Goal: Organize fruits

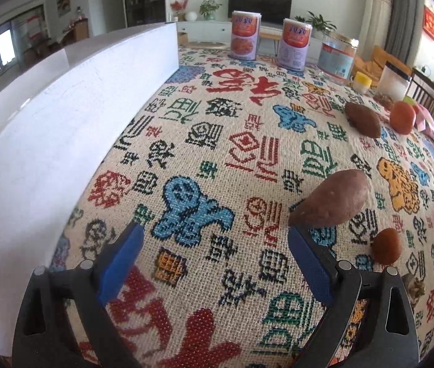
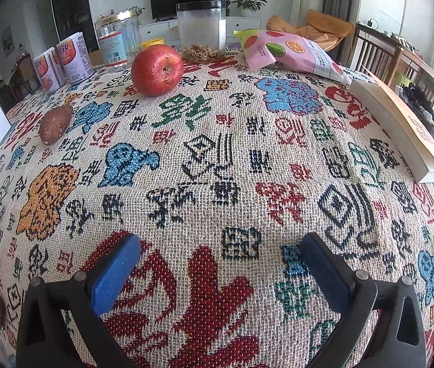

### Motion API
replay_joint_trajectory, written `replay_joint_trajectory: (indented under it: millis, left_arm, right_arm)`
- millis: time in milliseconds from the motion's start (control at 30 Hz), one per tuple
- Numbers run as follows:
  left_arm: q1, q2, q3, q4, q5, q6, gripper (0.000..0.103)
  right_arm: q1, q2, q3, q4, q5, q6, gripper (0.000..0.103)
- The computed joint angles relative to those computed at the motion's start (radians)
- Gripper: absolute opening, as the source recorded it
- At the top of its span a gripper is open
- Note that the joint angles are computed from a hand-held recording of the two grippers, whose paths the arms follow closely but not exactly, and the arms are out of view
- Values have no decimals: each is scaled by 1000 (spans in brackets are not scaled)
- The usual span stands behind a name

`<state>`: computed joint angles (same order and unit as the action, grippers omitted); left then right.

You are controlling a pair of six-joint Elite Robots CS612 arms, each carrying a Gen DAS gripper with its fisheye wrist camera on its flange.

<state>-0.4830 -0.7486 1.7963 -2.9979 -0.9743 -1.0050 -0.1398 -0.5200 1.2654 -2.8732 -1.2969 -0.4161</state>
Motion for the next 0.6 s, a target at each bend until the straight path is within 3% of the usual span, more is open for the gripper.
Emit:
replay_joint_trajectory:
  millis: [133,600]
  left_arm:
    - [8,-1,6,4,-19,-46,96]
    - [10,7,-20,50,-27,-32,100]
  right_arm:
    - [1,-3,11,-14,-4,1,103]
    - [1,-3,11,-14,-3,2,103]
